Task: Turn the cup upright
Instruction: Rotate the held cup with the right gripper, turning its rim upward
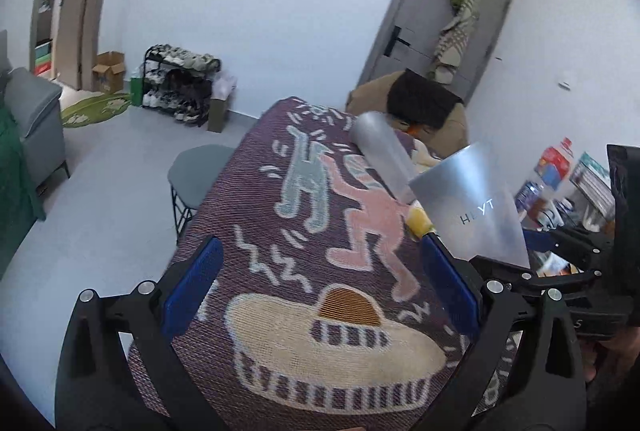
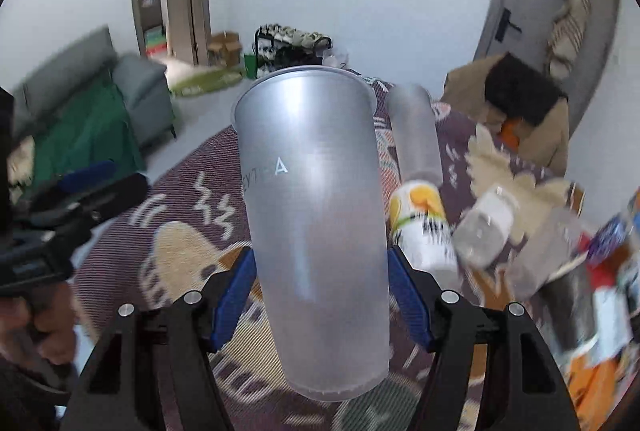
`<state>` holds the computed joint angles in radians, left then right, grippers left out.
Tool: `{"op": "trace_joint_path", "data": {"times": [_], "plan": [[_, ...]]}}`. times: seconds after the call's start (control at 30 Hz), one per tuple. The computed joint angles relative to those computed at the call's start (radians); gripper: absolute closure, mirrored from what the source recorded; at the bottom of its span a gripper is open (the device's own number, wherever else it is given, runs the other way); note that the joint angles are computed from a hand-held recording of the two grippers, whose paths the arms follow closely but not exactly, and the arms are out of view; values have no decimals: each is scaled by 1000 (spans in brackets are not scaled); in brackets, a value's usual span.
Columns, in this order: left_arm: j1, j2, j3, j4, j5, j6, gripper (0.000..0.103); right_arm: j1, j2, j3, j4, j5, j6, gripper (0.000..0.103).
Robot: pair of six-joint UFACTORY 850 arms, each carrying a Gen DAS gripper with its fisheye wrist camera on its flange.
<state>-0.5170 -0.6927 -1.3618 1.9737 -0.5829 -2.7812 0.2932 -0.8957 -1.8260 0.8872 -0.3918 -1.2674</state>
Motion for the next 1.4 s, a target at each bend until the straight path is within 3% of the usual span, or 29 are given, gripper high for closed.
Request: {"op": "trace_joint_path", "data": {"times": [0.17, 0.27, 0.43, 0.83, 1.0, 1.17, 1.37, 1.4], "plan": [[-26, -14, -35, 18, 27, 40, 6, -56, 52, 106, 180, -94, -113, 37], [-37, -29, -61, 9, 49, 83, 6, -99, 67, 146, 273, -212, -141, 37], [-44, -46, -90, 11, 84, 114, 6, -149, 117, 246, 399, -271, -198, 37], [-45, -85, -152, -32, 192, 226, 6, -229, 52, 256, 419, -398, -35, 37], [-45, -109, -186, -90, 237, 301, 6, -226, 3, 225, 404, -410, 67, 37], [-46, -121, -208, -112, 276, 338, 6, -221, -38, 204, 407, -357, 164, 37], [-44, -146, -250, -169, 323, 402, 6, -220, -21, 240, 457, -340, 115, 34], [-42, -156, -267, -205, 346, 439, 6, -225, -17, 247, 476, -357, 96, 30]]}}
